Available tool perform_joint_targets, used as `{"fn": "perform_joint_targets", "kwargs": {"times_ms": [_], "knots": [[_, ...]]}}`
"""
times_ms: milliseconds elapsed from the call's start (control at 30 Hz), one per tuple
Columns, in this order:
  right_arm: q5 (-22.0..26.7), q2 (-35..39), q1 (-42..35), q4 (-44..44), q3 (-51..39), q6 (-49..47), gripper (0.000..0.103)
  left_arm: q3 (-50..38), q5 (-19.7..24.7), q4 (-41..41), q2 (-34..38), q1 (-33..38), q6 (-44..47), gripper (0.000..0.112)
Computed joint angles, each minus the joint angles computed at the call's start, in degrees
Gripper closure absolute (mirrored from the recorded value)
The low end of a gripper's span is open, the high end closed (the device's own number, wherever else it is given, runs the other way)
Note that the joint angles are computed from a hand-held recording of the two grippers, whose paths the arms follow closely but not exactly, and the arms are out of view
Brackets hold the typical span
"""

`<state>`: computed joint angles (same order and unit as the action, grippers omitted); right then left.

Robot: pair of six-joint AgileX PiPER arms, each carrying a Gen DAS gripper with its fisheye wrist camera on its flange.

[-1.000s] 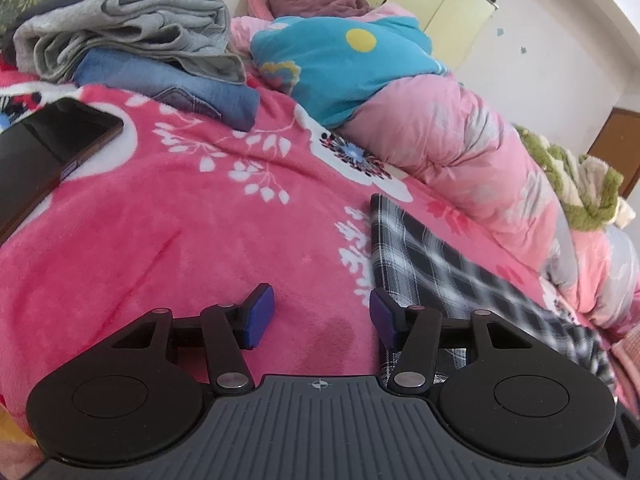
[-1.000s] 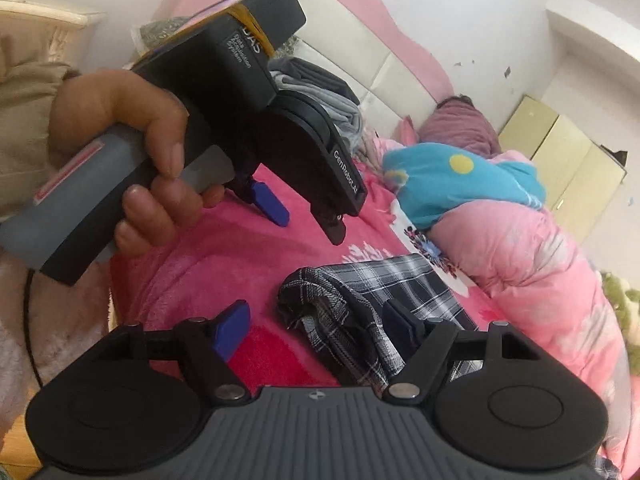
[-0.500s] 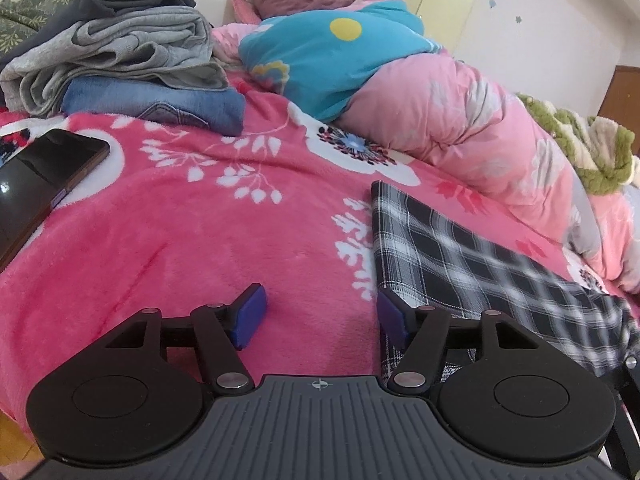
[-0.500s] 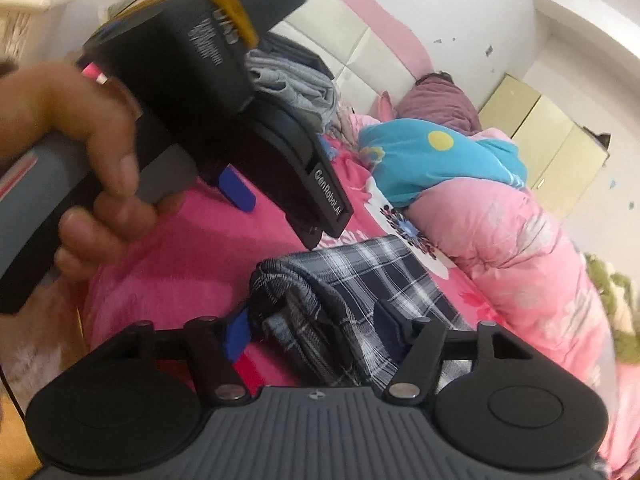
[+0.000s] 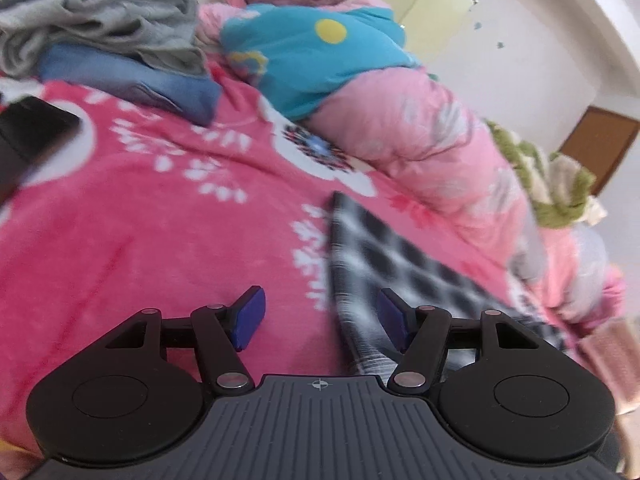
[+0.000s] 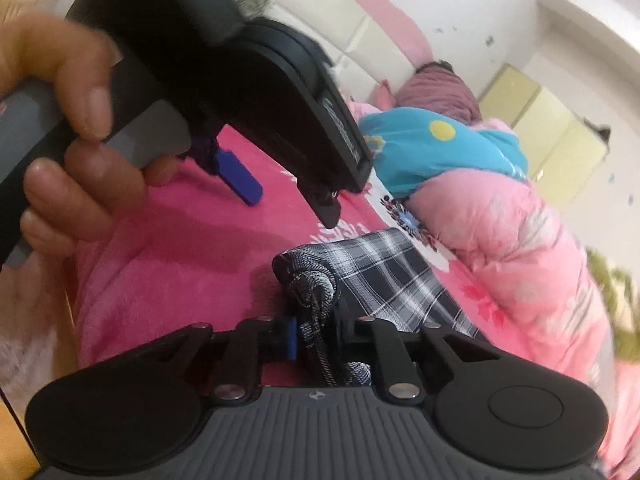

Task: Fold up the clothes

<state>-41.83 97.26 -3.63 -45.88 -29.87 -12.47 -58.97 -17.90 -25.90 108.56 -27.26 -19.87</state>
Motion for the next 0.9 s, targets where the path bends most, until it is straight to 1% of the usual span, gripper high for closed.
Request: {"fn": "perform_joint_targets", "kwargs": {"times_ms": [33,100,133,200,233,300,333,467,533,600,700,767,900], "knots": [[0.0,-0.3,-1.1,-3.0,-0.6,4.3,0.089,-1.8,2.0,5.6,0.7,1.0,-5.6,0.050],[-0.6,-0.7,-3.2,-7.9,-1.6,10.9,0.089,-8.4,8.7,14.6,3.4,2.7,-12.3,0.050],[-1.0,-0.8,-4.2,-10.2,-2.1,13.9,0.089,-12.0,12.0,16.8,5.0,3.2,-13.1,0.050],[-1.9,-0.6,-6.2,-14.7,-3.4,19.7,0.089,-20.9,20.2,24.5,9.2,3.9,-17.7,0.052],[-2.3,-0.6,-7.0,-16.5,-4.1,22.1,0.089,-24.9,23.0,25.3,11.4,3.9,-17.8,0.053],[-3.0,-0.4,-8.5,-19.7,-5.2,26.4,0.089,-33.1,28.4,22.0,15.8,4.4,-13.0,0.056],[-3.5,-0.3,-9.2,-21.2,-5.8,28.3,0.089,-36.4,30.1,21.5,17.7,4.6,-11.6,0.057],[-5.4,-0.2,-11.7,-24.8,-6.9,32.6,0.089,-49.5,36.2,19.3,25.0,5.4,-6.5,0.063],[-5.7,0.0,-12.6,-26.7,-7.7,35.0,0.089,-54.1,37.9,20.0,27.9,5.7,-5.3,0.069],[-5.7,0.5,-13.0,-28.0,-8.6,36.7,0.089,-57.2,39.0,19.4,29.9,6.1,-4.0,0.071],[-4.8,0.2,-13.2,-29.6,-9.1,38.2,0.089,-60.9,40.8,20.8,31.6,6.0,-3.7,0.071],[-4.0,-0.1,-12.8,-29.8,-9.4,39.1,0.089,-61.8,41.2,23.5,32.1,5.6,-5.1,0.072],[-2.8,-0.5,-11.8,-28.0,-8.6,37.7,0.089,-62.6,41.6,29.2,32.4,4.6,-8.9,0.072]]}}
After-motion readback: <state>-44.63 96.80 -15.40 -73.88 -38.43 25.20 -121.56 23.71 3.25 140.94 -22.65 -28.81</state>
